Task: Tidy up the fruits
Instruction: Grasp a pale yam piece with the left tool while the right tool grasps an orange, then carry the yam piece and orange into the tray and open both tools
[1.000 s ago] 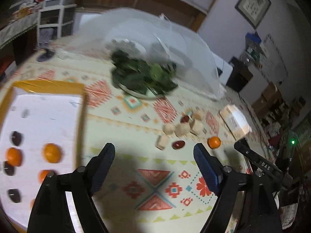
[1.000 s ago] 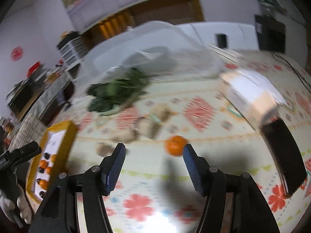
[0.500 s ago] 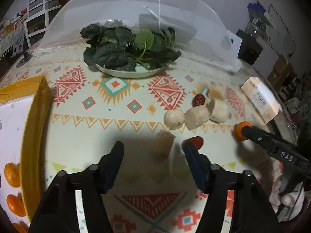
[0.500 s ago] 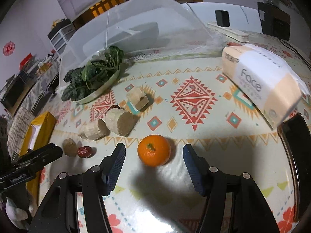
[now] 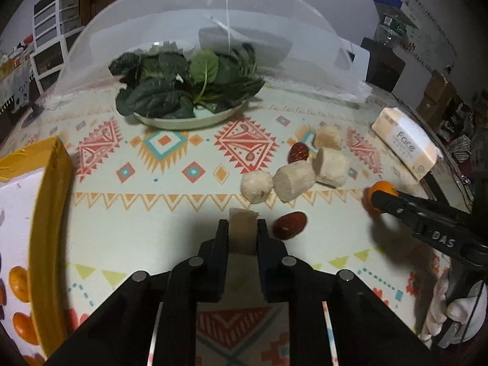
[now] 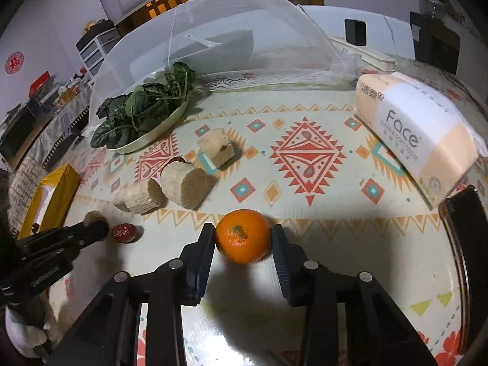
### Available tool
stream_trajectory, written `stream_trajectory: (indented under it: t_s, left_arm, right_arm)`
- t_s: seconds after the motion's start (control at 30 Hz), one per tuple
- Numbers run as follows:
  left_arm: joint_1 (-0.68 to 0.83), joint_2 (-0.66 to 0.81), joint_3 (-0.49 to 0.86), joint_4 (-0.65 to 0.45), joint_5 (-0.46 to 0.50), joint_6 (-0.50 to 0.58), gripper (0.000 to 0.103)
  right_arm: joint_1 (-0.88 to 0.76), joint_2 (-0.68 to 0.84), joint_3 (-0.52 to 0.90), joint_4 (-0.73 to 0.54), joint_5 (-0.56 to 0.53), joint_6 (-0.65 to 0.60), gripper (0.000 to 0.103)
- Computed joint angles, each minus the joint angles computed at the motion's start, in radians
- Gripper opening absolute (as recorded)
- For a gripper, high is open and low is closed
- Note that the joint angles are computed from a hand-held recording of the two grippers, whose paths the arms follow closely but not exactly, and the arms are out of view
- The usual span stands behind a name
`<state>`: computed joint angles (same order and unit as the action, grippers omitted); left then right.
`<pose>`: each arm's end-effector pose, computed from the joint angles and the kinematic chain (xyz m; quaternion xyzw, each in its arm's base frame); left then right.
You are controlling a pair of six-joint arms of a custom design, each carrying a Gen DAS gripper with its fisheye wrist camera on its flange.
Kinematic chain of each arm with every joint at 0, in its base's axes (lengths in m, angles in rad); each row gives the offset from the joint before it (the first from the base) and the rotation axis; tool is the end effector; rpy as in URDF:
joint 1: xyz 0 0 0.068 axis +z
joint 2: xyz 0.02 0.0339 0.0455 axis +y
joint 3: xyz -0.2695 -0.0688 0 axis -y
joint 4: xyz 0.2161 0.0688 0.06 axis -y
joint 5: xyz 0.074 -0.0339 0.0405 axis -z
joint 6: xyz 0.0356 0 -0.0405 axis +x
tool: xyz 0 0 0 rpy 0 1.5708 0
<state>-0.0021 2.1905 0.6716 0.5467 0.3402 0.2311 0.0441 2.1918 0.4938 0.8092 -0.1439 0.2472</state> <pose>0.3082 -0.0125 0.0313 0.1591 0.9296 -0.1275 0.3072 0.2773 0.0173 0.0259 0.0714 0.9376 0.1154 0.3202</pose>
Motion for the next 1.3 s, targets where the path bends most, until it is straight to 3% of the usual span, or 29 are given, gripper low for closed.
stream_trajectory:
  t_s: [0.17,0.37,0.5,0.63,0.73,0.9,1.3]
  left_arm:
    - [0.063,-0.123,-0.084,-0.015,0.074,0.012,0.016]
    - [0.210,-0.262,-0.141,-0.113,0.206,0.070,0.016]
    - [0.346,-0.352,-0.182,-0.180,0.300,0.144,0.017]
    - [0.534,-0.408,-0.150,-0.314,0.389,0.266,0.017]
    - [0.656,-0.375,-0.065,-0.400,0.419,0.329,0.017]
    - [0.760,-0.236,0.139,-0.512,0.391,0.355,0.016]
    - [0.771,0.119,0.658,-0.726,0.283,0.289,0.016]
  right_arm:
    - [0.033,-0.068,-0.060,0.017,0.015,0.020,0.040]
    - [0.148,-0.253,-0.141,-0.017,0.072,0.057,0.040]
    - [0.287,-0.377,-0.154,-0.082,0.139,0.104,0.040]
    - [0.445,-0.434,-0.107,-0.159,0.207,0.158,0.040]
    - [0.544,-0.419,-0.037,-0.209,0.231,0.191,0.040]
    - [0.681,-0.328,0.135,-0.297,0.252,0.217,0.040]
    - [0.838,0.036,0.678,-0.548,0.201,0.195,0.041]
